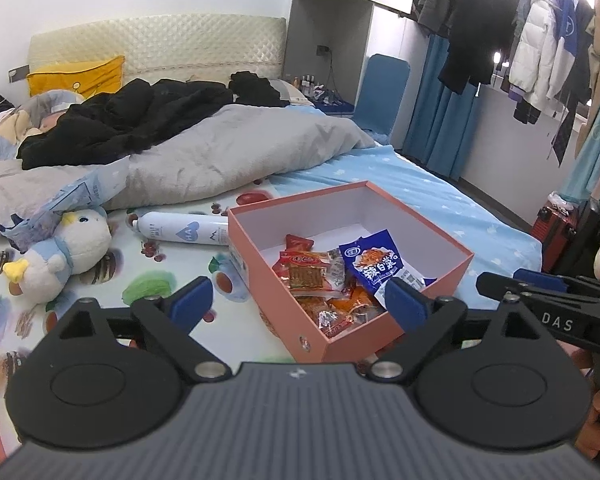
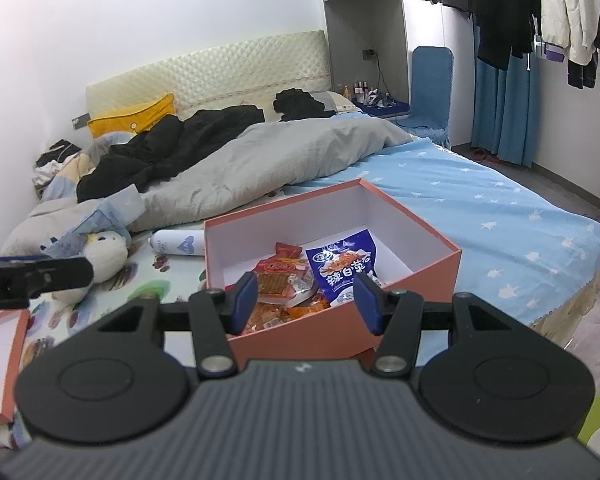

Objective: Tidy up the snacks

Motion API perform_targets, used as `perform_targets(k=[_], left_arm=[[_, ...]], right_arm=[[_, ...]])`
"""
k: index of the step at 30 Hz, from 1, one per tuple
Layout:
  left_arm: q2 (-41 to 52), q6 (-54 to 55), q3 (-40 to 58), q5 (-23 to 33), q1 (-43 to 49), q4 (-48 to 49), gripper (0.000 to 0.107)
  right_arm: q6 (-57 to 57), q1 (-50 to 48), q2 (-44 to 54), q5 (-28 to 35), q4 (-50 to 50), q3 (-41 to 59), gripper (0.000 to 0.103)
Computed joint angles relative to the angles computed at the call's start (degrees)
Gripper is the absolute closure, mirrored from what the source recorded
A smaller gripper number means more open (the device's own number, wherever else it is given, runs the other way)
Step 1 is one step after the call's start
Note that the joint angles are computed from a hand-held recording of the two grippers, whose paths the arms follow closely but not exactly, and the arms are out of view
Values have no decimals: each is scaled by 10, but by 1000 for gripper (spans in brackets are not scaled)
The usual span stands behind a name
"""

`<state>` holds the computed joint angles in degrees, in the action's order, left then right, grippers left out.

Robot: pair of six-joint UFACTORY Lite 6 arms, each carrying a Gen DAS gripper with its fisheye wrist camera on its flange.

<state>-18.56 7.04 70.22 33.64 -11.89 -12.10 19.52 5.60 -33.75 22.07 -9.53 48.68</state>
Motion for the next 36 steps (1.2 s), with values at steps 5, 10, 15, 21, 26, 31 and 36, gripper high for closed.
perform_targets(k=[5, 10, 15, 21, 26, 31, 36], left_arm=[[5, 13, 9, 2, 3, -10, 8], [7, -6, 16, -3, 1, 4, 4], [10, -6, 18, 3, -7, 18, 4], [10, -20, 19, 3, -18, 35, 4], [14, -51, 26, 3, -26, 65, 4], [17, -65, 31, 3, -30, 75, 4], [16, -61, 28, 2, -21, 56, 4]], right_arm=[[32, -7, -2, -10, -28, -4, 14], [38, -23, 7, 0, -28, 6, 4], [48, -24, 2, -6, -44, 6, 0], [29, -22, 4, -2, -28, 12, 0], [24, -20, 4, 0, -24, 13, 0], [14, -22, 7, 2, -15, 15, 0], [4, -27, 9, -1, -5, 17, 0]])
